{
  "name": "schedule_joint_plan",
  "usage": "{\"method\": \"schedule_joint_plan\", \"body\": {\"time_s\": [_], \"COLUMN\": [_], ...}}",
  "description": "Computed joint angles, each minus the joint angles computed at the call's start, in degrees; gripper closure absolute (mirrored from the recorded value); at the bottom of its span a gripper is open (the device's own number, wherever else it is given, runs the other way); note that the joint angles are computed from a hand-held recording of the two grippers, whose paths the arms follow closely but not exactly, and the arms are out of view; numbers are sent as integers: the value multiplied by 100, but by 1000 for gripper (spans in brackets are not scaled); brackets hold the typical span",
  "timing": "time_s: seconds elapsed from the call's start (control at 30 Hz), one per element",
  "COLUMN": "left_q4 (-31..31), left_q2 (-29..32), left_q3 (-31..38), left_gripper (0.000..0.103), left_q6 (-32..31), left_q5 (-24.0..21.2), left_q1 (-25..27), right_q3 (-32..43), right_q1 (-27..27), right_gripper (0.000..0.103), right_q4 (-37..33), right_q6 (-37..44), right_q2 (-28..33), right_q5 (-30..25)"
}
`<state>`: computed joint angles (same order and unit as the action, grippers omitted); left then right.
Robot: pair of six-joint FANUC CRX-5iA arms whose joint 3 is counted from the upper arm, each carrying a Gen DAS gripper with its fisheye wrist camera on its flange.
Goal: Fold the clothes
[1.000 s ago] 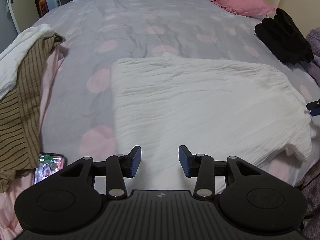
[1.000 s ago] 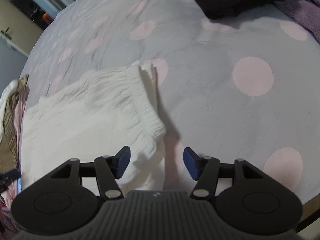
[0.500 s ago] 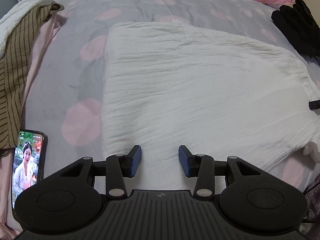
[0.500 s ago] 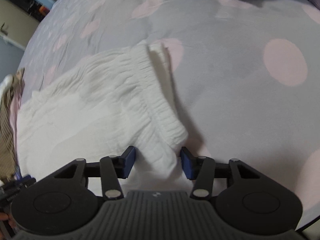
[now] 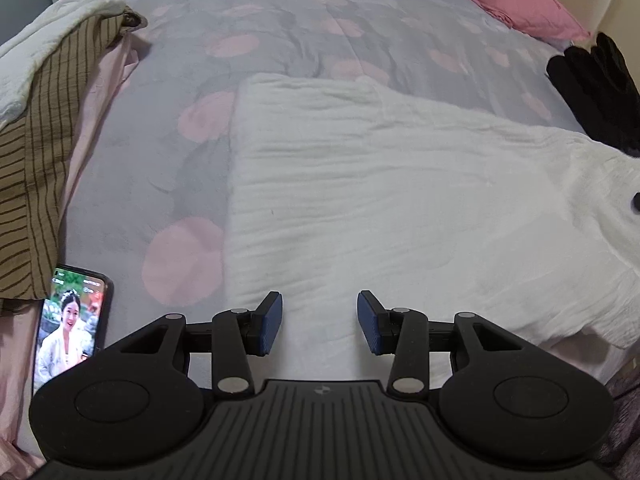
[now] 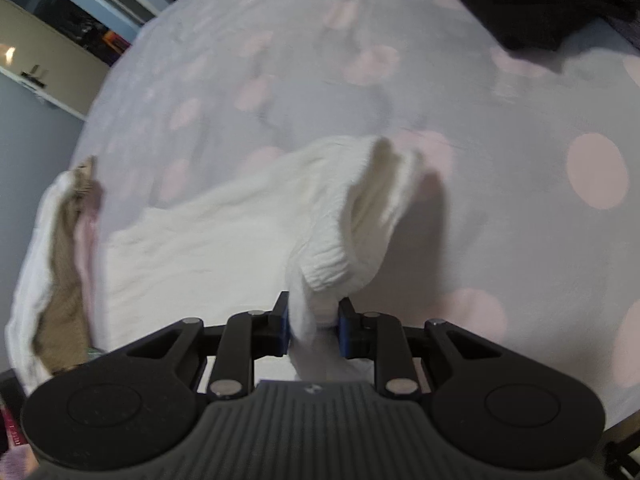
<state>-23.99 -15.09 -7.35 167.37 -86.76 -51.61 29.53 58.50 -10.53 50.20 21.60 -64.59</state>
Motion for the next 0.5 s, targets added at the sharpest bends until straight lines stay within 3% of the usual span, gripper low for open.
{"method": "schedule_joint_plan", "body": {"time_s": [0.37,0.5], "left_q4": [677,620], "left_q2": [-712,-1078], "left_q3": [-135,-193], "left_gripper": [64,64], "left_q6": [-1073,-1383], "left_q5": [-154,-218], "left_q1": [852,1060], "right_q3": [2242,3133], "right_q1": [700,996], "right_gripper": [78,78], "right_q4": [99,76], "right_q6": [450,780], "right_q2": [1043,1598], "right_q5": [-651,-845]}}
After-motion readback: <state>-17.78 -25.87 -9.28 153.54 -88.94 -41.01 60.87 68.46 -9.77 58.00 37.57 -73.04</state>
